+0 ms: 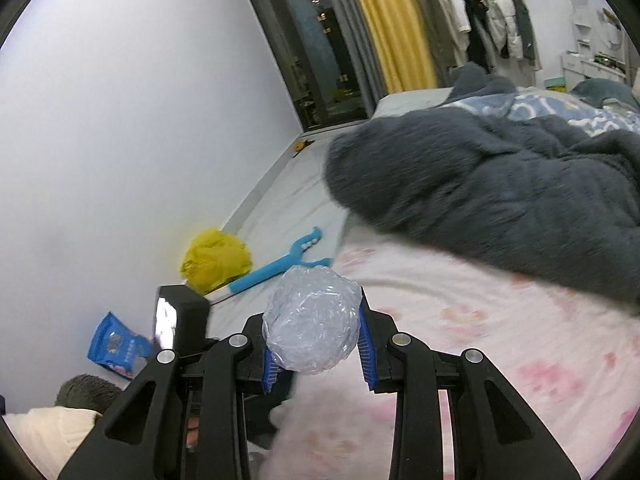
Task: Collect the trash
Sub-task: 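Carry the black ring and bubble wrap in both tools over the teal bin, then open the left tool to drop the ring while the right tool releases the bubble wrap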
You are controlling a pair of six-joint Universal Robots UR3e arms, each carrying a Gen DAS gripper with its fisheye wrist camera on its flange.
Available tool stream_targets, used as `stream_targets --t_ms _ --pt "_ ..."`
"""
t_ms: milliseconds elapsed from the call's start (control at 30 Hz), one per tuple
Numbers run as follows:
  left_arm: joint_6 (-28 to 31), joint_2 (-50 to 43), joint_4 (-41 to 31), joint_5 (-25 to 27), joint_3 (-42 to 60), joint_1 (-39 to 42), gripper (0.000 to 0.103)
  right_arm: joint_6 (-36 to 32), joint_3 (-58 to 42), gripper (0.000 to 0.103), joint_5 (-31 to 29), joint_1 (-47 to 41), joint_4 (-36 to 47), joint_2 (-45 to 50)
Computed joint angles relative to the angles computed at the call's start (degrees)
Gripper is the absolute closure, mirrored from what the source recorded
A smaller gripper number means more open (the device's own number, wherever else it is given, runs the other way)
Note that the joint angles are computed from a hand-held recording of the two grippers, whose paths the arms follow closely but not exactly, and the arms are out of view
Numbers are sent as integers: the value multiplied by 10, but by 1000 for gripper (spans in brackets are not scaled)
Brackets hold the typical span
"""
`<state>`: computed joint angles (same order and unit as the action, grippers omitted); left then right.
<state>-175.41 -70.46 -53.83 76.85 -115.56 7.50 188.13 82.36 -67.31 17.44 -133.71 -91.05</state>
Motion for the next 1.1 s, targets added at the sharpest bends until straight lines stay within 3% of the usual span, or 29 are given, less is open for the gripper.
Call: stream_targets --t_ms 400,600,933,1100 --pt "130 69 -139 -17 -68 170 49 16 -117 70 -70 144 13 128" --pt "197 112 -197 -34 -89 247 31 30 -202 70 -76 170 45 213" --pt "380 235 -343 -115 -84 443 23 52 -396 70 -81 212 135 387" --pt "504 292 -466 -160 -56 571 22 57 -491 70 -85 225 193 466"
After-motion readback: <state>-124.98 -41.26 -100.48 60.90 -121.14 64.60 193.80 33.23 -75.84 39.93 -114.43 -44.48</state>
